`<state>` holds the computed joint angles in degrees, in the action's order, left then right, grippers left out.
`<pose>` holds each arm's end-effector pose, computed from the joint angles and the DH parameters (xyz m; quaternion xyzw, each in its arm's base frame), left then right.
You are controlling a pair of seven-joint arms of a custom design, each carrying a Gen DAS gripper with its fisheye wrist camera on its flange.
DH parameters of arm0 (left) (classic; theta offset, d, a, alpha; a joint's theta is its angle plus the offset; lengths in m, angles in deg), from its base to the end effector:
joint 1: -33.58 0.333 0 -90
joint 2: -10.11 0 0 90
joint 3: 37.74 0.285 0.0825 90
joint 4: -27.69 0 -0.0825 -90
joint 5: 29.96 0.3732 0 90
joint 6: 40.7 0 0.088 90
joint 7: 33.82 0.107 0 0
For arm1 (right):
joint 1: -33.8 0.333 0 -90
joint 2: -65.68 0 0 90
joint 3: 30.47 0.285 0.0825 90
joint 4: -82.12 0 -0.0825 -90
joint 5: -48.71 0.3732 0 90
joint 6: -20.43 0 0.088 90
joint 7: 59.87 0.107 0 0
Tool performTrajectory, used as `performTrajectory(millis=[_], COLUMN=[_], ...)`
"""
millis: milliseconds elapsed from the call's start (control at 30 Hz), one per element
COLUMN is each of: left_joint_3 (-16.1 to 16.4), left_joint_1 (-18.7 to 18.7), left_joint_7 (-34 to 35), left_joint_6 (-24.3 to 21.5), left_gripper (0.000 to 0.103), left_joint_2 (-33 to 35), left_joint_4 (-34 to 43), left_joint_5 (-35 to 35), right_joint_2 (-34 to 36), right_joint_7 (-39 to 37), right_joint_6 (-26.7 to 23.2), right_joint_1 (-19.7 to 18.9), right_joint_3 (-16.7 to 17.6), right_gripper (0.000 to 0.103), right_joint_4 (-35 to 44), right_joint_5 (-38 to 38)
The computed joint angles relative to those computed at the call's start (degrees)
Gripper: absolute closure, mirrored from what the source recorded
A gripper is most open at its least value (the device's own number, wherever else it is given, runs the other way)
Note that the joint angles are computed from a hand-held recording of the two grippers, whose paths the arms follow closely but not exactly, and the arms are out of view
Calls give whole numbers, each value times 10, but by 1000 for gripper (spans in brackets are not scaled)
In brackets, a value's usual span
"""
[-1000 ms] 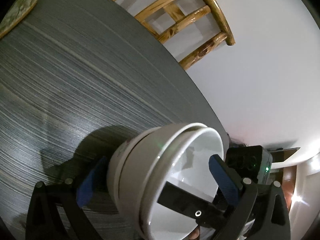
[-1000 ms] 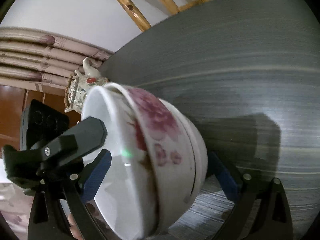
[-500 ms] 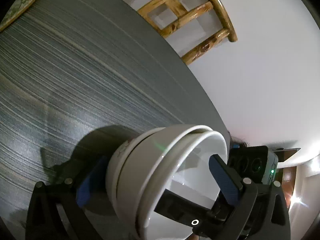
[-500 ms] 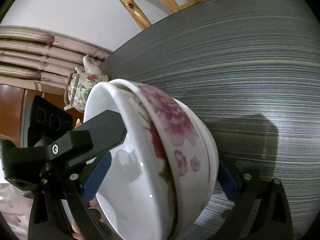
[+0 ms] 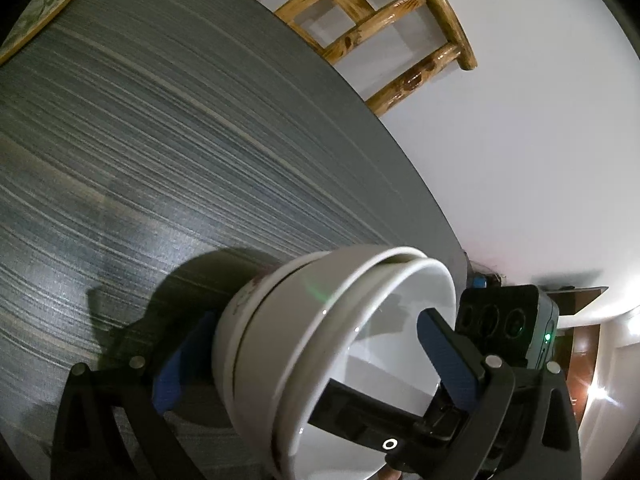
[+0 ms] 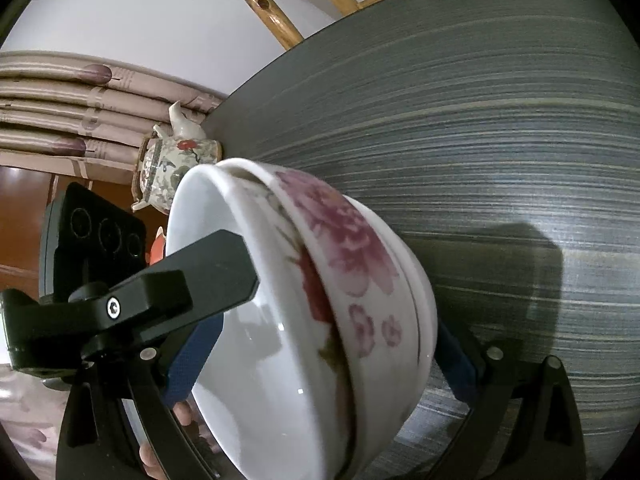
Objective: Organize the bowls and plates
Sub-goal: 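Carry the nested bowls with both tools toward the plate stack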
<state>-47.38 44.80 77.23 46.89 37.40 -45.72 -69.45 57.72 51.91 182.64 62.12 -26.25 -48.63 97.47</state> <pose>0.6535 -0.0300 0.4696 0.5548 -0.7363 0.2543 0.2922 0.4646 0.2519 0.4527 -0.4534 0.7989 0.1403 0.3695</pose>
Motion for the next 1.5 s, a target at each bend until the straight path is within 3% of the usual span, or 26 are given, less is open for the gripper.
performTrajectory(millis=[833, 1133, 1500], left_joint_3=[4, 7, 23], left_joint_1=[-9, -7, -12], left_joint_7=[5, 15, 37], left_joint_6=[13, 8, -4], left_gripper=[1, 1, 1], left_joint_2=[-29, -54, -130], left_joint_4=[-32, -51, -113], left_joint_5=[0, -10, -28], right_joint_2=[-24, -50, -119], right_joint_7=[-12, 25, 101], right_joint_6=[-4, -4, -6], right_joint_1=[11, 16, 29], right_joint_3=[-8, -10, -17], right_gripper=[4, 4, 4], right_joint_4=[-19, -34, -78], right_joint_5=[38, 0, -74])
